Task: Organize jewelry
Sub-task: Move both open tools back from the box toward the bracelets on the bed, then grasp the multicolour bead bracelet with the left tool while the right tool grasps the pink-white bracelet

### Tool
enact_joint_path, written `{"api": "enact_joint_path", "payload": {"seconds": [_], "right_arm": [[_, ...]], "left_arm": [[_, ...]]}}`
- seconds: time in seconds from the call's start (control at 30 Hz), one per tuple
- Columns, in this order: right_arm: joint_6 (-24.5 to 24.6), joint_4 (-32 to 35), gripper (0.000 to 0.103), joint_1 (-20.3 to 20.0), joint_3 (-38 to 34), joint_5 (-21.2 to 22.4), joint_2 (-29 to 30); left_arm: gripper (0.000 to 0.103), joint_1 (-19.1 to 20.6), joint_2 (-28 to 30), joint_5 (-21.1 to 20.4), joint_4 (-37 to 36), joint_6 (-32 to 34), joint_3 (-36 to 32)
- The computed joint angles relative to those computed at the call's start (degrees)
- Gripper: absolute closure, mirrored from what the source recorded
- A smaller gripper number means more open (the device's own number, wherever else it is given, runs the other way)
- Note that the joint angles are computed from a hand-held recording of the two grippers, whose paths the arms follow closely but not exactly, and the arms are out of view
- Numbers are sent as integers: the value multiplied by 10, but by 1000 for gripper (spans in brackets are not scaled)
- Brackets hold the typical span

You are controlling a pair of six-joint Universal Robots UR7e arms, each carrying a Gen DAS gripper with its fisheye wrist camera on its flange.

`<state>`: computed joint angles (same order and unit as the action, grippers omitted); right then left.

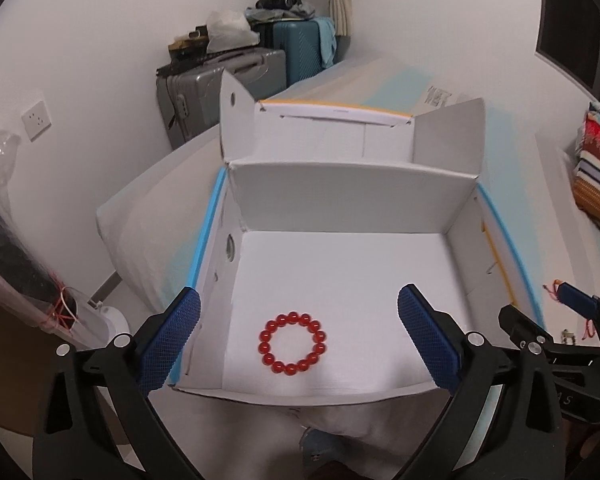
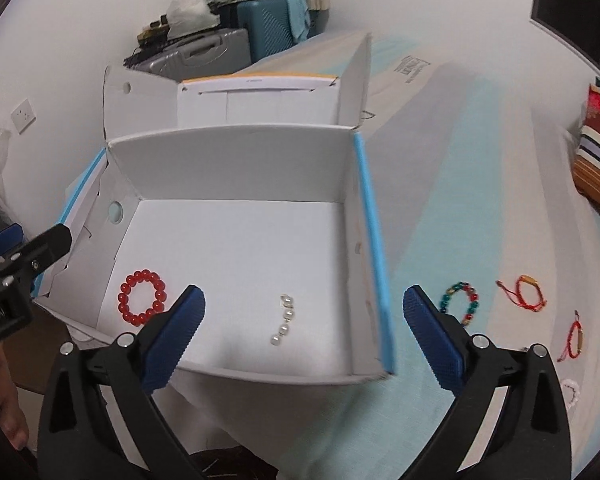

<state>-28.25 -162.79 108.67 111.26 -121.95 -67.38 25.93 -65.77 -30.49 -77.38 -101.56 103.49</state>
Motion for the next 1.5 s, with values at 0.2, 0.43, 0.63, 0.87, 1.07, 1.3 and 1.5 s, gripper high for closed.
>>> {"api": "enact_joint_path", "payload": {"seconds": [0.2, 0.43, 0.63, 0.87, 1.07, 1.3, 1.5], "right_arm": [[-5, -1, 8, -13, 13, 3, -47], [-19, -3, 8, -38, 25, 7, -105], [-30, -4, 8, -76, 25, 7, -152], [-46, -2, 8, -130, 20, 10, -195], [-60, -4, 8, -179, 13, 17, -218], [-70, -7, 8, -240, -1, 20, -222], [-77, -18, 8, -286, -18, 17, -205]], "left_arm": [[6, -19, 33, 13, -26, 35, -24], [6, -26, 89, 20, -85, 106, -63], [6, -26, 148, 22, -171, 191, -100], [6, -22, 224, 13, -267, 299, -152], [6, -15, 281, -3, -351, 387, -190], [6, 1, 356, -36, -435, 485, -249], [6, 28, 401, -61, -472, 542, -285]]}}
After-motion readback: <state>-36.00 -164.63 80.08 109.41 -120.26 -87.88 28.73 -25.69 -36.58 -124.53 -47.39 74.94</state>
